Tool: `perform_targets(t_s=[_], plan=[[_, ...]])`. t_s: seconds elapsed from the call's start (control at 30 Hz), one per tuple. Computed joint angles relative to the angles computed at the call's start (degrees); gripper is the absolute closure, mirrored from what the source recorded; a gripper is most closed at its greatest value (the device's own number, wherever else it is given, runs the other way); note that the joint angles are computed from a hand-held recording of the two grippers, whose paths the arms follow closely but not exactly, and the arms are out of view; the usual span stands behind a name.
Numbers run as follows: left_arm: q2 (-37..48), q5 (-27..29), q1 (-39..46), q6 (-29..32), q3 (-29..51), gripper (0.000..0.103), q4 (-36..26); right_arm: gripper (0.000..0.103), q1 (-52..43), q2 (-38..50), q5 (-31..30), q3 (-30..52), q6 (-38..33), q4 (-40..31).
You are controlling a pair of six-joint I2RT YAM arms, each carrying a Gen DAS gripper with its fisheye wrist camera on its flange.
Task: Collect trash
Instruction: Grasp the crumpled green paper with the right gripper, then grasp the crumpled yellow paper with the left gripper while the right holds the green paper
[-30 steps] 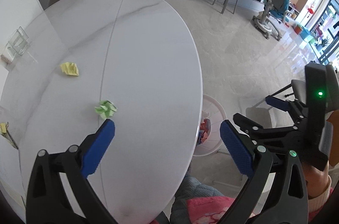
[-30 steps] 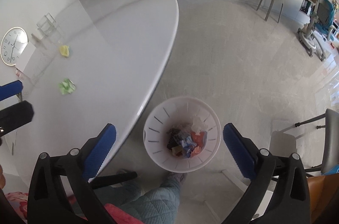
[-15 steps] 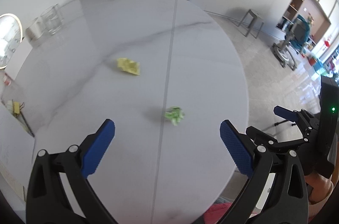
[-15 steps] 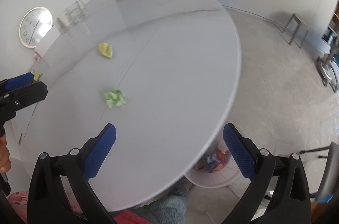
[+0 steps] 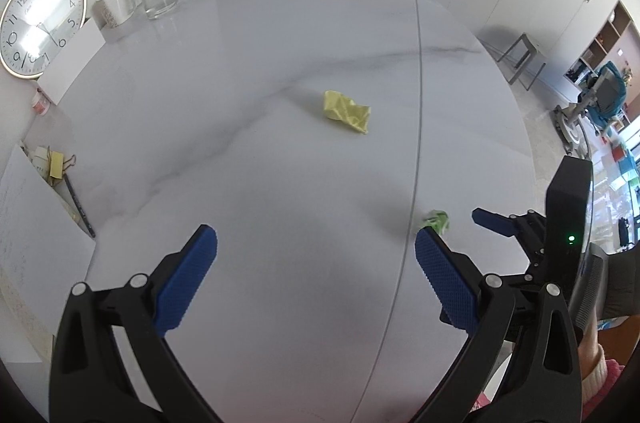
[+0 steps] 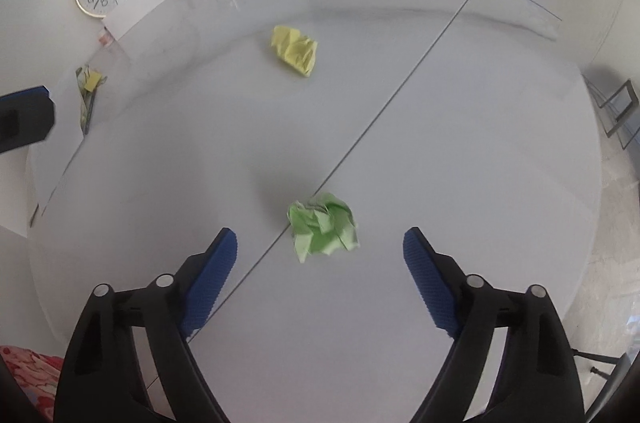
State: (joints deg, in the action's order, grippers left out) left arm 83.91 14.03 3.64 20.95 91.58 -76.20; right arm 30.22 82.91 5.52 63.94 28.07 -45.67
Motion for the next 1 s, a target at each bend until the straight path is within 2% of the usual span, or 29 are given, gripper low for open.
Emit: perform_targets(t_s=[0.2,0.27,0.33,0.37,0.53,0.7,0.93,1.0], plan=[[3.9,-1.1,-0.5,-1.3,0.9,0.008,1.5,0.039,-2.1,5.9,-2.3,2.1,-2.2,1.3],[4.5,-1.6,-0.5,-2.0,0.6,0.008,2.1,0.056,-2.0,6.9,-1.0,3.0,-3.4,0.7],[5.2,-1.6,-0.4,-2.3,0.6,0.008,2.3,0.068,-2.3,7.5,-1.0,4.0,-4.7,-0.4],[5.4,-1.7,-0.5,-2.7,0.4,0.008,2.4,0.069,-2.6,7.3,-1.3,4.1,-5.0,-0.8],[7.0,-1.6,-2.7,-5.7,1.0,0.008,3.0,0.069,-4.5,3.9,-1.4,3.4,-5.2,-2.7],[11.1,-2.3,-9.7,-12.6,3.7,0.008,5.5,0.069,-8.6,-1.5,-2.1,2.4,-5.6,-5.1],[20.6,-7.6,-18.0,-23.2,9.2,0.008,11.4,0.069,-15.1,-5.8,-3.9,1.8,-7.8,-6.2],[24.0,-9.4,-19.4,-25.7,11.0,0.011,12.7,0.068,-16.8,-5.9,-4.8,1.5,-8.5,-5.5]])
